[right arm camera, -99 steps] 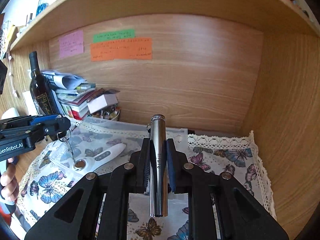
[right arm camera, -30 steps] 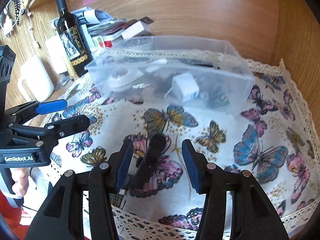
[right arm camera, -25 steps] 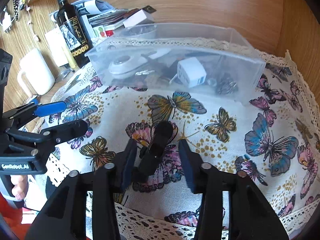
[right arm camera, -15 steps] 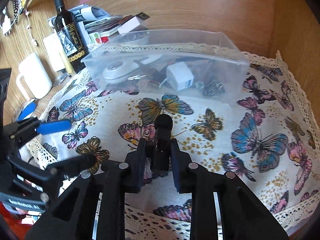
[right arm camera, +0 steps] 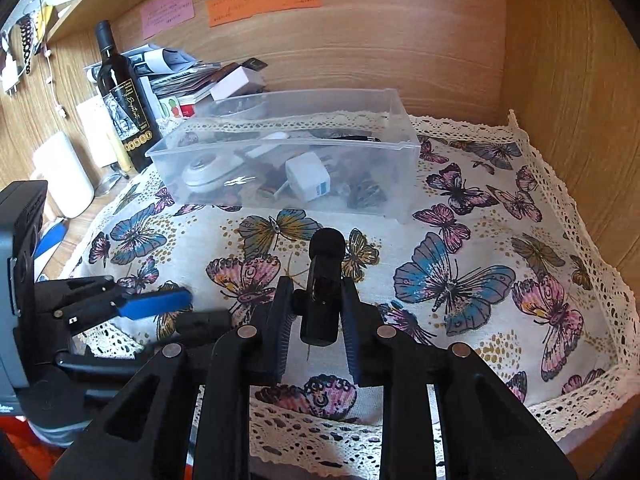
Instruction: Organize rigid objects
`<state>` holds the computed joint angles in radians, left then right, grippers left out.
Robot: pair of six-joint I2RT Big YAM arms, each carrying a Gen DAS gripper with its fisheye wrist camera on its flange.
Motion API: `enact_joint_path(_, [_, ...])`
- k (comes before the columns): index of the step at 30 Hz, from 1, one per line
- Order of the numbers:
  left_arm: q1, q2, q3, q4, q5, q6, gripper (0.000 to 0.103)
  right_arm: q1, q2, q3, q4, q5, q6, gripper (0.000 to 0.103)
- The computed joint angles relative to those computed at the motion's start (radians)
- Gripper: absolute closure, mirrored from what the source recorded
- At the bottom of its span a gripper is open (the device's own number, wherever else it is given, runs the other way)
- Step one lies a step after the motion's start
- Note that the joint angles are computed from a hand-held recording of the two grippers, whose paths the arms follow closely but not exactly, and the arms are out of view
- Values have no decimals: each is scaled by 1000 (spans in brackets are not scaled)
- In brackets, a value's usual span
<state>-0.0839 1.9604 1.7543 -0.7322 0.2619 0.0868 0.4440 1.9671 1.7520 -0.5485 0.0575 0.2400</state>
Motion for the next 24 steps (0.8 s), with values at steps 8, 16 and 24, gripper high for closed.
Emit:
enact_joint_path(8, [13, -10, -2, 22, -24, -28, 84, 1, -3, 3, 13, 4, -1, 82])
enact_joint_path(16, [19, -28, 19, 85, -73, -31, 84, 1, -1, 25, 33, 8, -13, 82])
enact_joint_path(24, [25, -31, 72, 142, -110, -31, 84, -4, 14, 82, 52, 13, -35, 82])
